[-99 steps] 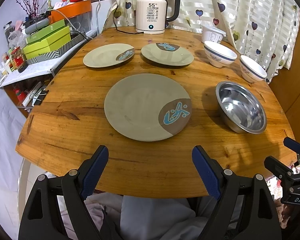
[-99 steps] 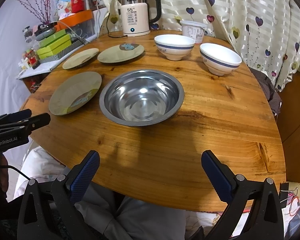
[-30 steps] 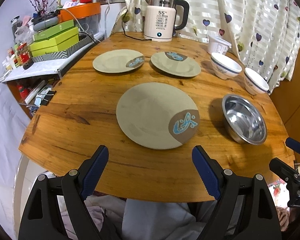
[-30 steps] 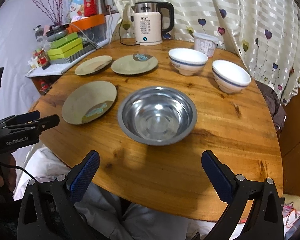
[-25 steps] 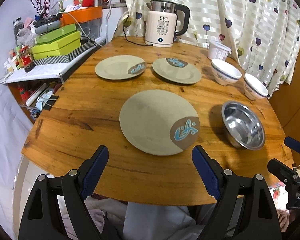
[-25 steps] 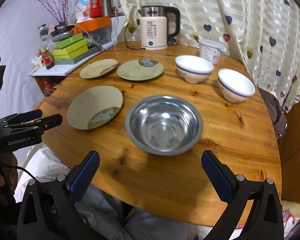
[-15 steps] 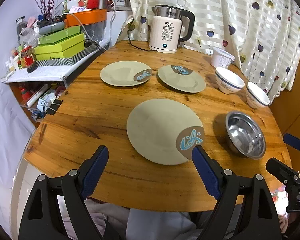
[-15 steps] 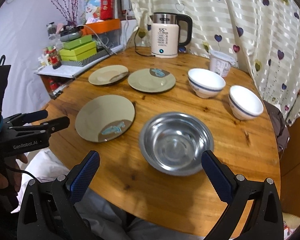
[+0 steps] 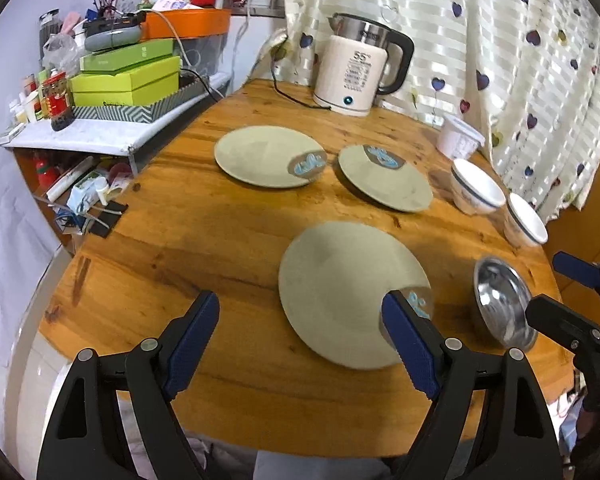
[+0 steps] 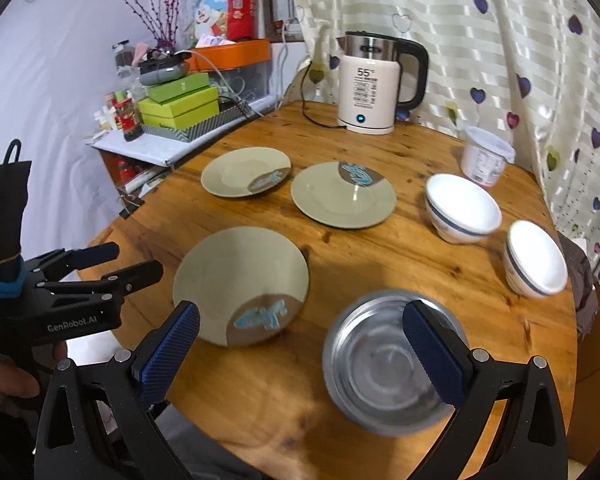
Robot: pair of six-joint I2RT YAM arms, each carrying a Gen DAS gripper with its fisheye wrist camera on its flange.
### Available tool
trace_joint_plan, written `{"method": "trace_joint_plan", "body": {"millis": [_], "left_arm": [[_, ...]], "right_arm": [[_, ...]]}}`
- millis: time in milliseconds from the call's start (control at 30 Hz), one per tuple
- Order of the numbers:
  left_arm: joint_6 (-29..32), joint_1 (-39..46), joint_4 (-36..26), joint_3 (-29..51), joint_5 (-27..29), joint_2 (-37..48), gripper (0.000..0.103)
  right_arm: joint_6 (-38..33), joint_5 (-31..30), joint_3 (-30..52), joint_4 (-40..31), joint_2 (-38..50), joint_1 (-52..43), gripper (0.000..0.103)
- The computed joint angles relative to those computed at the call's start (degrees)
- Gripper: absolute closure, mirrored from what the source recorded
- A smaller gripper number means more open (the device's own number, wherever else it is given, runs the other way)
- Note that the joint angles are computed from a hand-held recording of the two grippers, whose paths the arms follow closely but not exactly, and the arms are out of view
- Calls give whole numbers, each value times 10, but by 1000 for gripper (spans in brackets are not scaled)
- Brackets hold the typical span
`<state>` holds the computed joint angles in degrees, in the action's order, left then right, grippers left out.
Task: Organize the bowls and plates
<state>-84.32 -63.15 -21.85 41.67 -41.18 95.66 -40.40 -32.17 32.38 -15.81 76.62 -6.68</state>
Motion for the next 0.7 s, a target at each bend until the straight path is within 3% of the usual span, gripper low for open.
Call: {"method": "trace_joint_plan", "body": {"millis": [367, 700], "left_arm": [[56, 89, 38, -54, 18, -66, 19], [126, 182, 61, -75, 43, -90, 19]], "right_arm": [[68, 1, 149, -62, 134, 92, 1], [88, 25, 261, -86, 232, 165, 18]]}}
